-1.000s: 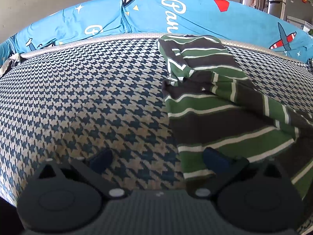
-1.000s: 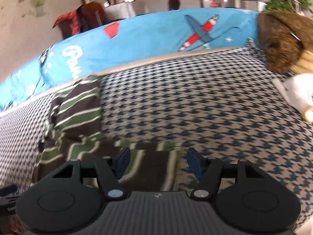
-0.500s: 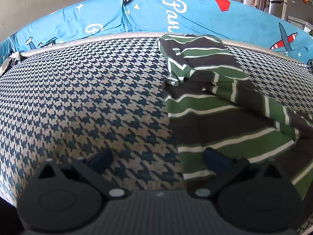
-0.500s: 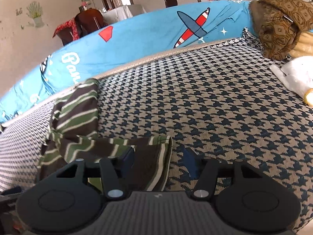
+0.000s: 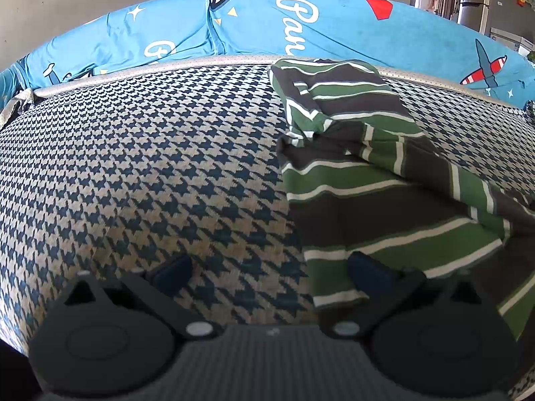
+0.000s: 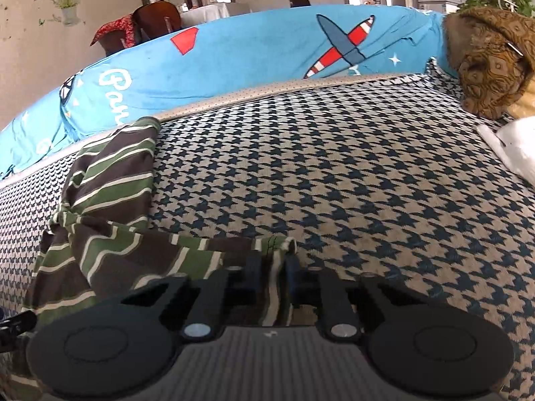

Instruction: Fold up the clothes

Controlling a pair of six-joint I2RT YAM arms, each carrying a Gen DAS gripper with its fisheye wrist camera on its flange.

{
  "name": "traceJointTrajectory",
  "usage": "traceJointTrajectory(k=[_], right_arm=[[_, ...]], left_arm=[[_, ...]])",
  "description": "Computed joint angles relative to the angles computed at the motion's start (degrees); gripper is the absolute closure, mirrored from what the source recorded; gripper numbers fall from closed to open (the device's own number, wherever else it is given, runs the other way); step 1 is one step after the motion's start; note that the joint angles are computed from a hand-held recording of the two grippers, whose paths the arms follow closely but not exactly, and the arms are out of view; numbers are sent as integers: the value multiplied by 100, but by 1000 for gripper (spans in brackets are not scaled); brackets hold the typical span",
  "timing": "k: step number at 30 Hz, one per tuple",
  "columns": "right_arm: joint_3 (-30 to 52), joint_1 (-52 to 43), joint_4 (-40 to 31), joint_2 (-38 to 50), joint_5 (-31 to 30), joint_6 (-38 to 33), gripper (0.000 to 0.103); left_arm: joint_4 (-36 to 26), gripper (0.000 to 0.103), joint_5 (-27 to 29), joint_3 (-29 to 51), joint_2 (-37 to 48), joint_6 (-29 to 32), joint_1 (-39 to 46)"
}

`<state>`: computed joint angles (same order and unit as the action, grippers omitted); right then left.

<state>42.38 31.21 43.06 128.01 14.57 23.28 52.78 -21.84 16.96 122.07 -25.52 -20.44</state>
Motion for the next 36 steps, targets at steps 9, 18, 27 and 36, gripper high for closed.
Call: traceJointTrajectory(k=[9, 18, 27, 36], right_arm=[[-865, 265, 1142, -549, -250, 48, 95], [-1563, 1576, 1805, -1073, -298, -139, 95], [-1377, 2759, 1903, -698, -642, -556, 95], [-855, 3140, 1180, -36, -985, -931, 95]], left_arm=[[-58, 0, 80, -13, -73, 13, 54], [-147, 0, 9, -112, -223, -143, -20], [-128, 0, -276, -494, -579, -454, 146], [404, 0, -110, -933, -664, -430, 417]])
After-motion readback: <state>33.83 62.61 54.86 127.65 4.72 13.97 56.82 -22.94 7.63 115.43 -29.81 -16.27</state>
